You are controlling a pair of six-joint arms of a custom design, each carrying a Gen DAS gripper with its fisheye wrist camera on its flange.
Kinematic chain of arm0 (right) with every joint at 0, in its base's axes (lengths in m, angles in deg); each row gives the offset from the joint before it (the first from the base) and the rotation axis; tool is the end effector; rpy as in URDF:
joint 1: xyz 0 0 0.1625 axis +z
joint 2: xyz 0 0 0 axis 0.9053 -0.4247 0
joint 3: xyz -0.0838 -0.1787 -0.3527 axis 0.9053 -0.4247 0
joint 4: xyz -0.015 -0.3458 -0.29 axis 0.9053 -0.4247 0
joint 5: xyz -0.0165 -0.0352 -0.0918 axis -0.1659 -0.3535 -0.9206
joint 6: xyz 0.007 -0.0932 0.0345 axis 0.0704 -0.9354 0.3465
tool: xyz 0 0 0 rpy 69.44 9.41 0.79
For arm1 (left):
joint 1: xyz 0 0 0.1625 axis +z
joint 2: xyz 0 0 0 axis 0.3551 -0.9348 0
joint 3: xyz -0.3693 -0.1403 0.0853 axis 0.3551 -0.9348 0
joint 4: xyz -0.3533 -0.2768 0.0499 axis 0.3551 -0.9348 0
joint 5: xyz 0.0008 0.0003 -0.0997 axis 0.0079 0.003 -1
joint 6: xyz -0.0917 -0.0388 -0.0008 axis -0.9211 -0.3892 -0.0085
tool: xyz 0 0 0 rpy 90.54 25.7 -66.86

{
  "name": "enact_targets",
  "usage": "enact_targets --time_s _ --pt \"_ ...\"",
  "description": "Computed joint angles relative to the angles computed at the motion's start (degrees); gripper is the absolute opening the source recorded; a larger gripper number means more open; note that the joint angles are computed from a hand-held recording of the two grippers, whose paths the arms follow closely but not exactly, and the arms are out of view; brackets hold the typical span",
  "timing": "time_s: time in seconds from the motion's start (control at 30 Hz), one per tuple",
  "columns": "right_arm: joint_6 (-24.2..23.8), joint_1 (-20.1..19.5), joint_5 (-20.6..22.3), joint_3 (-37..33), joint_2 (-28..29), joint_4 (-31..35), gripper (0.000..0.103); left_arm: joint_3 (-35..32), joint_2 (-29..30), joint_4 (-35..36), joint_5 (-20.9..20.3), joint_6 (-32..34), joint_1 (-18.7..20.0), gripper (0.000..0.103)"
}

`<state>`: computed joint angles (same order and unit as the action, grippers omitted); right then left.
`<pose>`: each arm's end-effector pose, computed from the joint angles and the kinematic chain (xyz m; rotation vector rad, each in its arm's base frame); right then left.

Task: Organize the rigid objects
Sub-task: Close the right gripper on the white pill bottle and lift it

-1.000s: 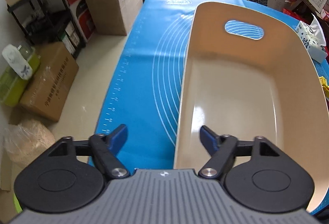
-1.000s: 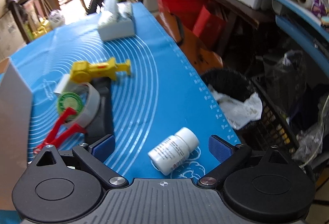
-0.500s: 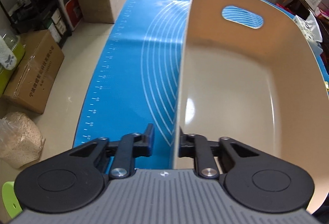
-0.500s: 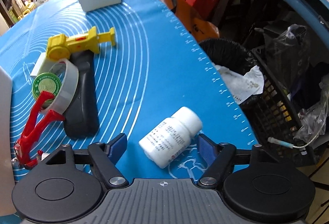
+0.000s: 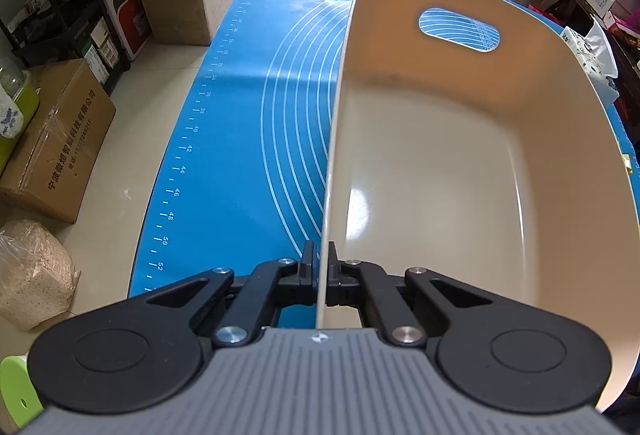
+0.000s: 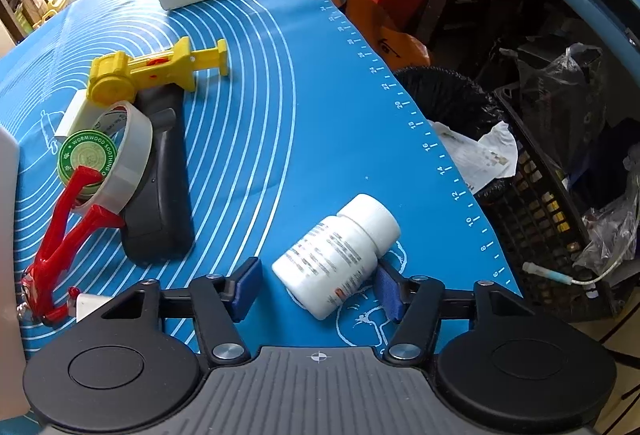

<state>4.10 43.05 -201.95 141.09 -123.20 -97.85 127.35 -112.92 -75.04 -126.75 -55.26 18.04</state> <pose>0.2129 -0.4710 0.1058 0.1368 -2.2973 0.4667 -0.0628 -0.3212 0.3308 -0.2978 2.2220 -0.7320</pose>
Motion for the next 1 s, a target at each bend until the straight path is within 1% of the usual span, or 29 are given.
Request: enact_targets --time_s 0.03,0.23,0.4,0.6,0.67,0.83,0.9,0.93,1.0 --pt "-0.3 0.1 -0.3 0.0 0.2 -0.4 0.057 0.0 0.1 0.1 0.0 0.0 0.0 0.004" --pt "-0.8 0.5 -0.7 0.2 0.1 -0.6 0.057 0.1 0.1 -0.2 0.1 -0.1 0.0 0.004" --pt "-1.8 1.1 1.5 1.1 -0.9 -3.1 0.057 -0.1 0.5 0.4 0.1 -0.3 0.0 0.004" --pt "-2.5 3.1 5.7 2.1 -2.3 -6.7 0.057 -0.2 1.1 0.5 0.1 -0.7 0.0 0.004" --pt "-4.2 4.3 6.2 2.3 -2.0 -9.6 0.057 -0.2 1.4 0.4 0.1 -0.8 0.0 0.004" --pt "-10.1 7.9 7.1 1.7 0.1 -17.8 0.057 -0.2 1.5 0.5 0.1 -0.9 -0.1 0.004" --pt "-13.7 9.7 7.0 0.9 1.9 -21.2 0.057 -0.2 1.5 0.5 0.0 -0.8 -0.1 0.004" --pt "-15.1 10.5 7.5 0.5 2.6 -22.5 0.057 -0.2 1.4 0.5 0.0 -0.9 -0.1 0.004" --pt "-16.2 11.7 9.6 -0.2 3.6 -23.6 0.057 -0.3 1.7 0.6 0.0 -1.0 -0.1 0.004"
